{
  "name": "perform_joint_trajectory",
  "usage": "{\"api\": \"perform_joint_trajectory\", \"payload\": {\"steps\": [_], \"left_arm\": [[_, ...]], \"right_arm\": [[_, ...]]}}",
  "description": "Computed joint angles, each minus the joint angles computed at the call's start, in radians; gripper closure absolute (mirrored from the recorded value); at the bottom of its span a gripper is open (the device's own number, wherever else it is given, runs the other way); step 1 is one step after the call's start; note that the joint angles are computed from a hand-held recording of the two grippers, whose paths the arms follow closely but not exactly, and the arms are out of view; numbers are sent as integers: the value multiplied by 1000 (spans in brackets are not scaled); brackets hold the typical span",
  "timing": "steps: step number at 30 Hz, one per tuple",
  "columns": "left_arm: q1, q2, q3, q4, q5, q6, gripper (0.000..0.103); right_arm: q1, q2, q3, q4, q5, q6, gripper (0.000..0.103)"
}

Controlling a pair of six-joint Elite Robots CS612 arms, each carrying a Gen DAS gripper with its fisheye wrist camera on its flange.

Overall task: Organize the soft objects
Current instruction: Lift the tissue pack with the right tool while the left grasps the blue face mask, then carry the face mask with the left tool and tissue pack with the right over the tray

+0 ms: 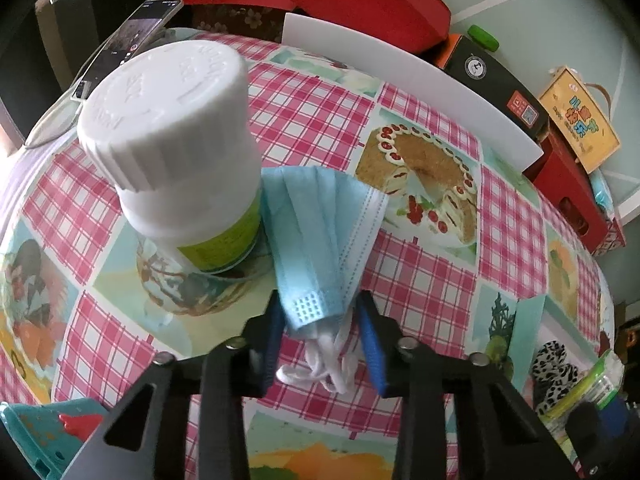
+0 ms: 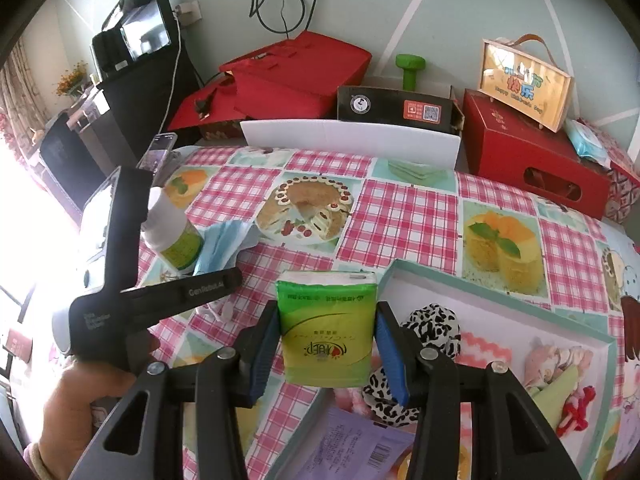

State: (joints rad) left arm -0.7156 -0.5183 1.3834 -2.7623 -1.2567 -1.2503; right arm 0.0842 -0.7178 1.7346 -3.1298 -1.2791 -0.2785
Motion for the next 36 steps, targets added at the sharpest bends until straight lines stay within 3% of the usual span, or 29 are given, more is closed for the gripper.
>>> {"api": "perform_joint_trajectory", "payload": {"steps": [8, 16, 26, 36], "left_arm": [[1, 3, 4, -21, -4, 21, 93], [-3, -7, 23, -57, -13, 31, 96], [-29, -47, 58, -120, 96, 86, 96], [-62, -92, 95, -224, 206, 168, 96]], "right_arm": [[0, 2, -5, 13, -11, 8, 53], [-1, 1, -2, 7, -11, 18, 53], [-6, -4, 5, -14, 6, 28, 53], [-19, -34, 41, -115, 25, 55, 53]]}}
